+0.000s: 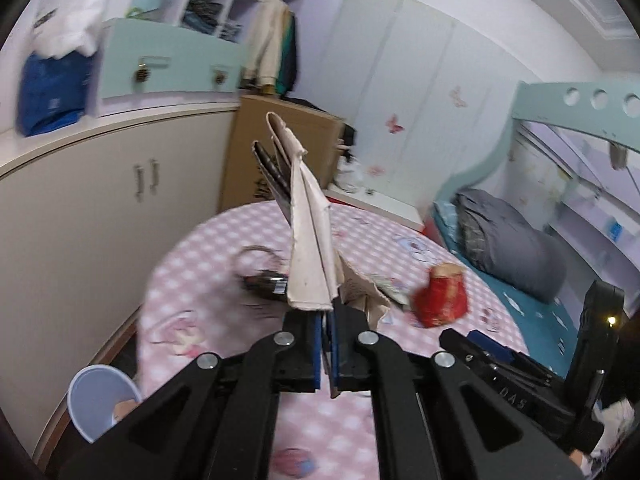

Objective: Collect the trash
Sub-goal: 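Grasp the beige cloth bag with the left tool while the right tool grasps the blue wrapper, then carry the cloth bag and blue wrapper to the wastebasket, opening the left tool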

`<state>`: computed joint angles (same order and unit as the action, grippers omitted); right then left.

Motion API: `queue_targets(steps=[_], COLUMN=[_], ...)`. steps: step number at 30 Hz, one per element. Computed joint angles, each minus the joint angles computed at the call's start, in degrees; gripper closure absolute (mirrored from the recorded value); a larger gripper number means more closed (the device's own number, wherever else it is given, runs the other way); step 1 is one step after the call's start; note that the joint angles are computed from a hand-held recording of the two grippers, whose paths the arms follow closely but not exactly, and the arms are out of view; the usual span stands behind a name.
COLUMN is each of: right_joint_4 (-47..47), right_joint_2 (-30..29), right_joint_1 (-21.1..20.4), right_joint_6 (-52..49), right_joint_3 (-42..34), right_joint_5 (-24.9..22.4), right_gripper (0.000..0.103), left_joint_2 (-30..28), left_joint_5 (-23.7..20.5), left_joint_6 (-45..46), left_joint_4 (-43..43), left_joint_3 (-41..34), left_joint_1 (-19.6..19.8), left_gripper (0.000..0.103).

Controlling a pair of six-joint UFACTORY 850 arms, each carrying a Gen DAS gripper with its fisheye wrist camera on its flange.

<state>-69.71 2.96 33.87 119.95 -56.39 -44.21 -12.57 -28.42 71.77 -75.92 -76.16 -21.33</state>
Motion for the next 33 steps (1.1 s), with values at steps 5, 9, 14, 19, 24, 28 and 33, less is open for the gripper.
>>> queue_targets(steps=[5, 9, 14, 19, 24, 28, 33], right_joint_4=[2.4, 7.1, 14.0, 11.4, 13.5, 8.6, 1.9], right_joint_2=[-4.6, -9.1, -13.6, -12.9, -13.3, -11.9, -9.9], right_joint_1=[-2.1, -4.4, -7.1, -7.8, -8.6, -7.0, -3.3], right_joint_6=[-6.6, -14.7, -24.0, -20.6, -21.8, -17.1, -11.4], right_joint_3=[-5.0, -9.9, -14.7, -13.5, -13.7, -12.4, -11.9], right_joint_5=[2.5, 3.0, 4.1, 6.3, 7.7, 5.4, 2.3], right_gripper=[0.043, 0.043, 0.043, 0.071, 0.085, 0.088, 0.088], left_joint_2=[-0.9, -2.3, -4.0, -5.2, -5.9, -5.9, -4.6], left_joint_5=[1.4, 1.1, -0.6, -1.9, -2.9, -3.9, -4.9], left_joint_6=[0.6, -0.1, -1.0, -1.6, -2.4, -2.7, -1.1], left_joint_4=[-1.0, -0.4, 1.1, 1.3, 2.6, 2.9, 1.1], left_joint_3=[-0.2, -1.2, -2.5, -3.6, -4.2, -4.4, -3.2], left_joint_1=[2.0, 3.1, 4.4, 5.1, 4.9, 5.3, 6.5], left_gripper=[0.100, 0.100, 0.100, 0.100, 0.100, 0.100, 0.100])
